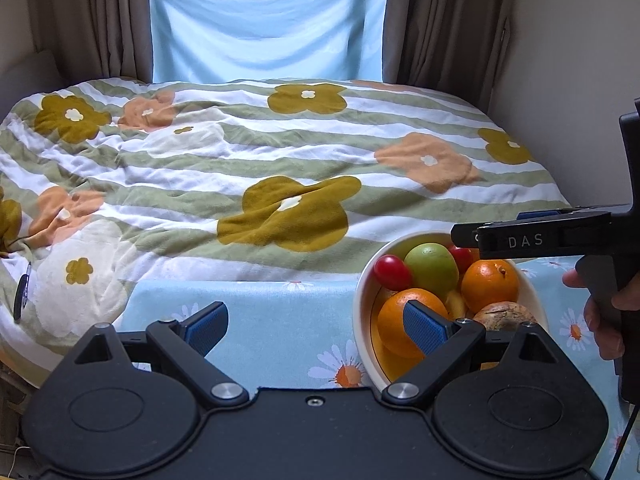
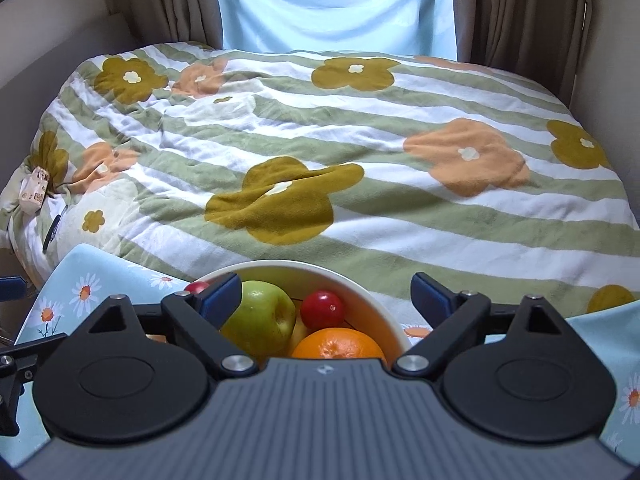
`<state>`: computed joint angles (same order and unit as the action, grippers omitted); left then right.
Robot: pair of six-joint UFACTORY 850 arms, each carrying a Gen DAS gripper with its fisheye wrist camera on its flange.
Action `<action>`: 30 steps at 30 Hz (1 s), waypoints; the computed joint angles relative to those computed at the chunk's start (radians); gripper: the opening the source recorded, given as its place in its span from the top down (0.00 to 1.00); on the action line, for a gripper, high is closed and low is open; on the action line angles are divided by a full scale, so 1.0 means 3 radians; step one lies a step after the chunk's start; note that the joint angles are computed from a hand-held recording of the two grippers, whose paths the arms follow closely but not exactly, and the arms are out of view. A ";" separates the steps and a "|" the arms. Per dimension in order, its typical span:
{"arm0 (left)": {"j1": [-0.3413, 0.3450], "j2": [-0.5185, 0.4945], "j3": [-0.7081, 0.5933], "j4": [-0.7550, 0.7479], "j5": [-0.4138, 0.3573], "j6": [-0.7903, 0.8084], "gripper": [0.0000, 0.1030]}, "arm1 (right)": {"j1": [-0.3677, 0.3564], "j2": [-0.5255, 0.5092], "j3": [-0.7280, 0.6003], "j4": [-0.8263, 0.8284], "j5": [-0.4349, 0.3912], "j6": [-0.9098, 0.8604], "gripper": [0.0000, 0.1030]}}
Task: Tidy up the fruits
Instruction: 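Open the left tool to drop its tomato in the bowl while the right tool releases its tomato, then withdraw both open tools from the bowl toward the remaining fruit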
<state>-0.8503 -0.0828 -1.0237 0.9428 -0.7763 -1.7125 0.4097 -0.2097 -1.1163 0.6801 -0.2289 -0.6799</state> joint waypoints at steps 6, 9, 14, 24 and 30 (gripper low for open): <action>-0.0114 0.0039 -0.0033 0.0109 -0.0146 -0.0088 0.06 | -0.0019 0.0218 0.0136 0.0009 0.0023 0.0015 0.00; -0.0199 0.0065 -0.0056 0.0171 -0.0267 -0.0167 0.06 | -0.0039 0.0356 0.0205 0.0082 0.0008 -0.0076 0.00; -0.0398 0.0097 -0.0115 0.0246 -0.0559 -0.0323 0.06 | -0.0084 0.0638 0.0371 0.0320 -0.0038 -0.0363 0.00; -0.0942 0.0089 -0.0225 0.0366 -0.1227 -0.0738 0.05 | -0.0208 0.1371 0.0829 0.0644 -0.0180 -0.0783 0.00; -0.1290 0.0022 -0.0283 0.0366 -0.1613 -0.1008 0.00 | -0.0299 0.1878 0.1188 0.0664 -0.0206 -0.0838 0.00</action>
